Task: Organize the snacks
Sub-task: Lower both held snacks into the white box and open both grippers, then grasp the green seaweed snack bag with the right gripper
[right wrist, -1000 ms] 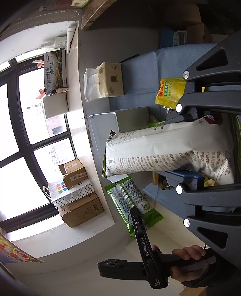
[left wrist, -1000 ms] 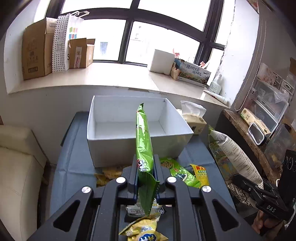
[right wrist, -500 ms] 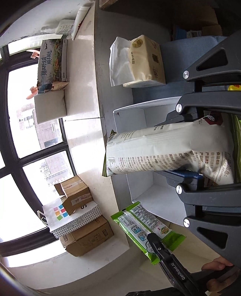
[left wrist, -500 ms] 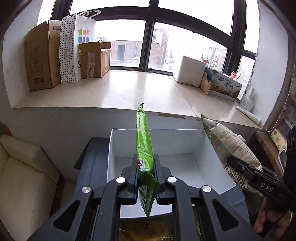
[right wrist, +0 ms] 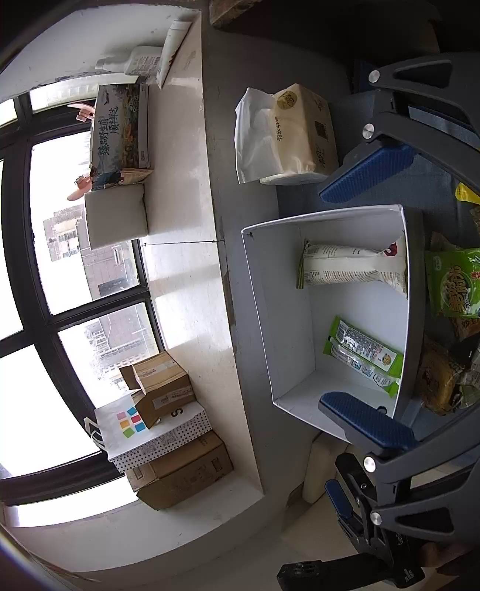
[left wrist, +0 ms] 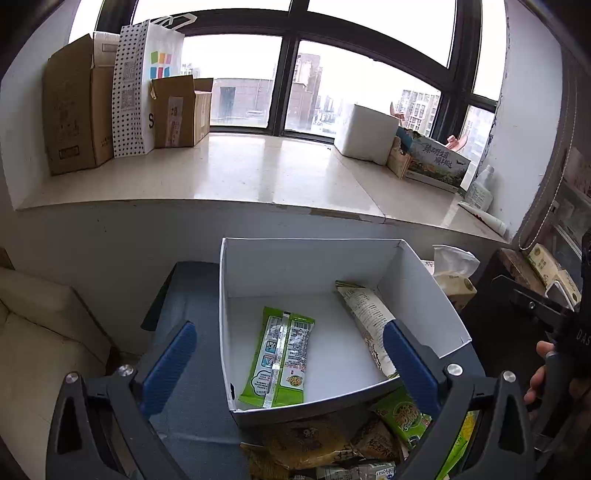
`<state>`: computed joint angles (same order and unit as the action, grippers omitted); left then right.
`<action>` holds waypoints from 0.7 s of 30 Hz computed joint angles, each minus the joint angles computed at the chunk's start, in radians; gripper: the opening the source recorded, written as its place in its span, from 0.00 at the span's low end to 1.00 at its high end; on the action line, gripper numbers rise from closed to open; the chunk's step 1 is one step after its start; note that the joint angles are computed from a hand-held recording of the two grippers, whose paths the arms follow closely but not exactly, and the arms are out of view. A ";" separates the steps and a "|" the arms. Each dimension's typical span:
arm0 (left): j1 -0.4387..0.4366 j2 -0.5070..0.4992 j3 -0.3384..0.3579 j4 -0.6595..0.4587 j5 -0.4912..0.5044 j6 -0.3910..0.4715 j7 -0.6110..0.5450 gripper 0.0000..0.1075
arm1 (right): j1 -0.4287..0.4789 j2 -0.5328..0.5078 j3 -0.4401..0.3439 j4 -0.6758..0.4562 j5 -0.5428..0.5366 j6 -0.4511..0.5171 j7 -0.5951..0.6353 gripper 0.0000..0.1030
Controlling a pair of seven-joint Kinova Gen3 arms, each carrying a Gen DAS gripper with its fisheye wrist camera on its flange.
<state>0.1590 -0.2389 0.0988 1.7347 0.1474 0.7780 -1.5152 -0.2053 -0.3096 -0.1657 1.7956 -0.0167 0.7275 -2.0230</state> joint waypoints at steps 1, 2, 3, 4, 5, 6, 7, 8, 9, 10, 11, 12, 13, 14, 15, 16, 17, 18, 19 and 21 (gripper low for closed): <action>0.021 -0.016 -0.019 0.004 0.016 0.002 -0.026 0.96 | -0.018 -0.025 0.023 0.020 -0.030 -0.017 0.022 1.00; 0.025 -0.032 -0.027 0.009 0.040 0.007 -0.057 0.96 | -0.023 -0.049 0.028 0.039 -0.043 -0.035 0.029 1.00; 0.035 -0.044 -0.036 0.008 0.049 0.018 -0.073 0.96 | -0.011 -0.073 0.014 0.052 -0.041 -0.043 0.023 1.00; 0.032 -0.059 -0.027 0.009 0.042 0.029 -0.076 0.96 | -0.002 -0.098 -0.001 0.066 -0.028 -0.055 0.010 1.00; 0.015 -0.076 -0.003 0.009 0.020 0.043 -0.062 0.96 | -0.002 -0.125 -0.004 0.084 -0.028 -0.072 0.012 1.00; 0.013 -0.099 0.003 0.019 0.015 0.047 -0.063 0.96 | -0.010 -0.153 0.001 0.100 -0.032 -0.083 0.024 1.00; 0.030 -0.125 -0.009 0.035 0.025 0.042 -0.076 0.96 | -0.013 -0.180 0.001 0.114 -0.036 -0.089 0.030 1.00; 0.060 -0.150 -0.038 0.049 0.052 0.046 -0.103 0.96 | -0.020 -0.208 0.006 0.132 -0.045 -0.097 0.038 1.00; 0.071 -0.176 -0.050 0.062 0.070 0.056 -0.116 0.96 | -0.036 -0.237 0.017 0.152 -0.059 -0.100 0.050 1.00; 0.075 -0.202 -0.052 0.075 0.077 0.064 -0.123 0.96 | -0.048 -0.266 0.024 0.172 -0.072 -0.103 0.060 1.00; 0.078 -0.230 -0.050 0.092 0.080 0.068 -0.128 0.96 | -0.057 -0.292 0.027 0.188 -0.083 -0.095 0.068 1.00; 0.076 -0.259 -0.043 0.110 0.079 0.076 -0.126 0.96 | -0.058 -0.315 0.020 0.201 -0.088 -0.077 0.074 1.00; 0.078 -0.284 -0.041 0.126 0.083 0.089 -0.123 0.96 | -0.041 -0.340 0.000 0.215 -0.088 -0.054 0.069 1.00; 0.082 -0.304 -0.042 0.143 0.091 0.105 -0.118 0.96 | -0.016 -0.363 -0.029 0.229 -0.084 -0.031 0.057 1.00; 0.079 -0.322 -0.035 0.157 0.092 0.123 -0.109 0.96 | 0.007 -0.392 -0.056 0.249 -0.082 -0.012 0.044 1.00; 0.075 -0.349 -0.029 0.181 0.096 0.124 -0.098 0.96 | 0.024 -0.419 -0.080 0.268 -0.084 0.010 0.029 1.00; 0.078 -0.372 -0.027 0.204 0.100 0.128 -0.094 0.96 | 0.026 -0.448 -0.092 0.286 -0.091 0.034 0.021 1.00; 0.081 -0.394 -0.020 0.225 0.100 0.135 -0.091 0.96 | 0.022 -0.477 -0.103 0.310 -0.101 0.045 0.014 1.00; 0.082 -0.416 -0.012 0.247 0.104 0.139 -0.084 0.96 | 0.024 -0.508 -0.117 0.335 -0.114 0.054 0.002 1.00; 0.099 -0.438 -0.004 0.279 0.118 0.162 -0.076 0.96 | 0.031 -0.549 -0.142 0.369 -0.140 0.075 -0.024 1.00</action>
